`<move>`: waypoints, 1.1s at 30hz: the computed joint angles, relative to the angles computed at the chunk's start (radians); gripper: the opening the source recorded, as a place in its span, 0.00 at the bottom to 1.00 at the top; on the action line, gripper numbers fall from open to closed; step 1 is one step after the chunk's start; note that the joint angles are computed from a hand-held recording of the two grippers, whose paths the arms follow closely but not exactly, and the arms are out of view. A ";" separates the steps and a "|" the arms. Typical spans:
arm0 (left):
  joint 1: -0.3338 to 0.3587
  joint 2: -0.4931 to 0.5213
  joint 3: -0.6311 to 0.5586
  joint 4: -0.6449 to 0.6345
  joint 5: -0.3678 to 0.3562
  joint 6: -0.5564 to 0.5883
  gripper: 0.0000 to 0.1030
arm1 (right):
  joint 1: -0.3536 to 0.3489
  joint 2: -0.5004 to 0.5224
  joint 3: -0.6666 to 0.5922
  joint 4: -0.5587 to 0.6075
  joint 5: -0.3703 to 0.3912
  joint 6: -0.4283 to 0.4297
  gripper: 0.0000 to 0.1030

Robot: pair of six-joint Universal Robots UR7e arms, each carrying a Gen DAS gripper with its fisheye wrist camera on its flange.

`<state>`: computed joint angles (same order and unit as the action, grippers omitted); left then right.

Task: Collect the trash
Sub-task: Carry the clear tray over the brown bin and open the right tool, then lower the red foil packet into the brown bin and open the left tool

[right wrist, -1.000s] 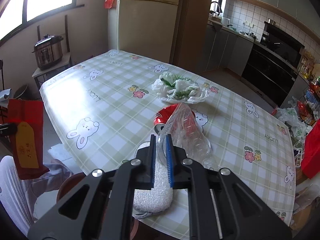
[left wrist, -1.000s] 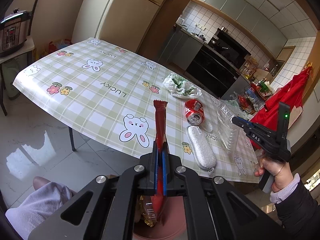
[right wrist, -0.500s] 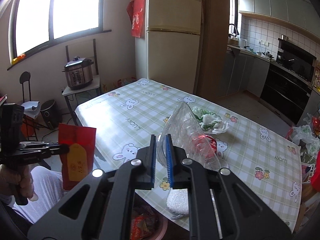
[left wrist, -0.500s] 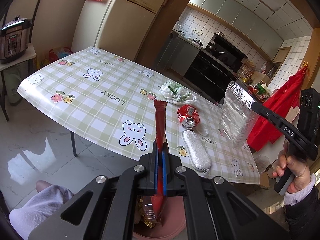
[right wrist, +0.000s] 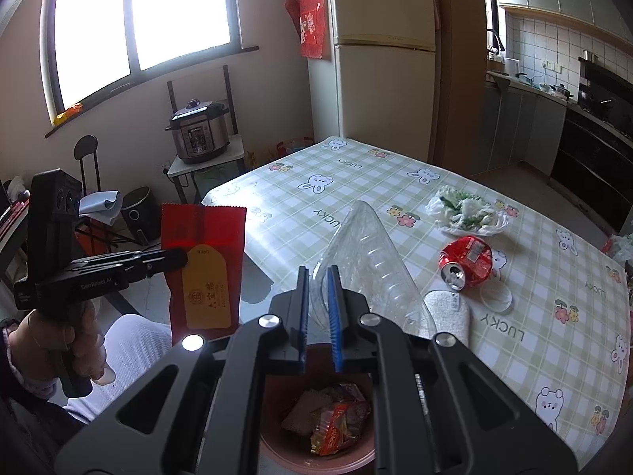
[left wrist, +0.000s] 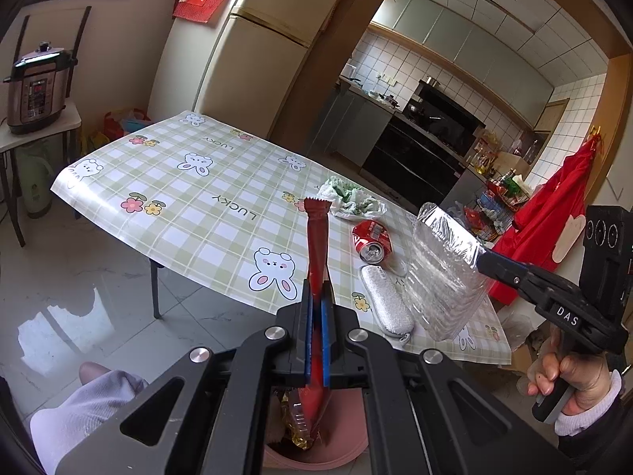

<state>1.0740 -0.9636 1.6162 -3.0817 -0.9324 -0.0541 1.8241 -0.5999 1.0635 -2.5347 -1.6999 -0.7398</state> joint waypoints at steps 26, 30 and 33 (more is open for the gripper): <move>0.014 0.007 -0.001 0.040 -0.017 -0.014 0.04 | -0.006 0.041 -0.008 -0.075 -0.090 -0.006 0.88; 0.022 0.021 -0.017 0.069 -0.023 -0.022 0.04 | -0.010 0.049 -0.023 -0.078 -0.100 -0.008 0.92; 0.028 0.036 -0.033 0.094 -0.033 -0.035 0.04 | -0.015 0.053 -0.033 -0.071 -0.097 0.000 0.92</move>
